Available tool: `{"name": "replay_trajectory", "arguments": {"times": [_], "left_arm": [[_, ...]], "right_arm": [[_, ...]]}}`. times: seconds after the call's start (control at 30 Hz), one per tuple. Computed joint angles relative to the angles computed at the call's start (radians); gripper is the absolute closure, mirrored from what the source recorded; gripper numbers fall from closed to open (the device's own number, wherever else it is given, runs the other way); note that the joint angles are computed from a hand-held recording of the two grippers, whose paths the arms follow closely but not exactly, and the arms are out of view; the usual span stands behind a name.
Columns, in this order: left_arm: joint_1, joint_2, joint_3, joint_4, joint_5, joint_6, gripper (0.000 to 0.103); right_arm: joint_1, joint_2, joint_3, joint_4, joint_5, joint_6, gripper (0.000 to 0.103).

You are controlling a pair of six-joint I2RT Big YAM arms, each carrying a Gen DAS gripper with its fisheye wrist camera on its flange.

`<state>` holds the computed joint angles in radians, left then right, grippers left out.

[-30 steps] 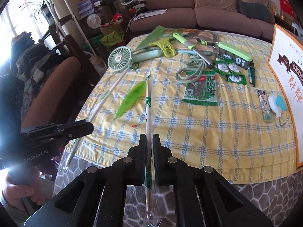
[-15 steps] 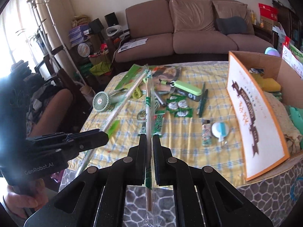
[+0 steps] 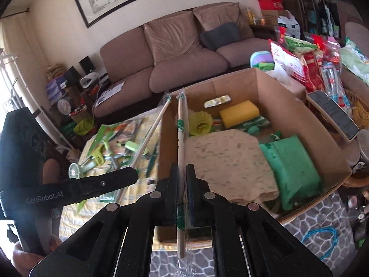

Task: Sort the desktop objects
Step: 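Carry both chopsticks into the cardboard box and open both grippers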

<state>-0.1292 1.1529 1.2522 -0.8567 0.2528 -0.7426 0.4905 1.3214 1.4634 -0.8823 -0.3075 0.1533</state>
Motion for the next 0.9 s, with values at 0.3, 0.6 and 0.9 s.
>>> {"name": "replay_trajectory", "arguments": {"times": [0.3,0.6,0.9], "left_arm": [[-0.069,0.134,0.049,0.061,-0.096,-0.059,0.091],[-0.103,0.206,0.12,-0.017,-0.18,-0.148,0.089],[-0.097,0.161,0.117,-0.028,-0.194,-0.14,0.05]], "right_arm": [[-0.095,0.099,0.013,0.015,-0.046,-0.043,0.097],[-0.118,0.143,0.031,-0.005,-0.024,-0.068,0.092],[-0.143,0.104,0.014,0.008,0.002,-0.068,0.07]]}}
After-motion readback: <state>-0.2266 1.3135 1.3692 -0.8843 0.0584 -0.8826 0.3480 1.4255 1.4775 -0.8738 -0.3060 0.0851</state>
